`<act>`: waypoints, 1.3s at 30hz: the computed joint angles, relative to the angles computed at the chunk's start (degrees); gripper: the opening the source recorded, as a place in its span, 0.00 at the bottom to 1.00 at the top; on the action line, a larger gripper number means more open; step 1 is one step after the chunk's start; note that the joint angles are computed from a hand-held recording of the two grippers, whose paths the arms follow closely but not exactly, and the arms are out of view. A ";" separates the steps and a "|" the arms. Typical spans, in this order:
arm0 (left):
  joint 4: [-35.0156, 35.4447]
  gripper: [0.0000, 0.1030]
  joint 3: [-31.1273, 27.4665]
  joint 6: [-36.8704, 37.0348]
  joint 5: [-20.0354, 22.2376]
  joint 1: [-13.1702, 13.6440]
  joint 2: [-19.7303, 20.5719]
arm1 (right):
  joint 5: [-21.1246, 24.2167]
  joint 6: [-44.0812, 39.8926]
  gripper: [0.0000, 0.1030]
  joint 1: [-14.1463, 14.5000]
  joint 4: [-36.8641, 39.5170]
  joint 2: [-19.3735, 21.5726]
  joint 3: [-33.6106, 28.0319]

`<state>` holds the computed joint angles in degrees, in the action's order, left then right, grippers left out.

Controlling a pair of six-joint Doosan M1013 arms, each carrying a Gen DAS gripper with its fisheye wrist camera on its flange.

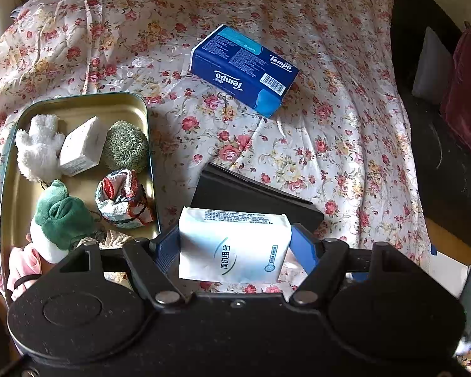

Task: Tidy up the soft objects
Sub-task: 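Grasp the beige tape roll with the right gripper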

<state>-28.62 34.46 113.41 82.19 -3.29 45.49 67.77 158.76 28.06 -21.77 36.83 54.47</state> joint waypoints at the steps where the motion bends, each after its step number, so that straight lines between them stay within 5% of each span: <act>1: -0.04 0.67 -0.06 0.02 0.05 0.01 0.03 | 0.60 0.06 0.58 -0.17 -0.19 0.45 -0.61; 19: 0.51 0.67 -1.09 -0.48 0.36 0.12 0.71 | 4.63 5.24 0.58 -1.39 -1.13 6.86 -9.92; 25: 0.84 0.67 -0.90 -0.09 0.45 0.00 0.65 | 7.03 0.88 0.60 -0.90 -0.80 9.21 -13.41; 36: 1.29 0.67 -1.24 -0.89 0.15 0.24 0.82 | 3.90 -5.77 0.62 1.34 0.29 5.94 -8.23; 39: 1.51 0.67 -1.26 -0.88 -0.14 0.26 0.80 | 1.58 -5.43 0.72 1.53 -1.18 4.91 -6.51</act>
<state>-27.11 33.20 112.53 82.06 -3.03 46.28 69.36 153.33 29.59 -22.95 41.74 47.96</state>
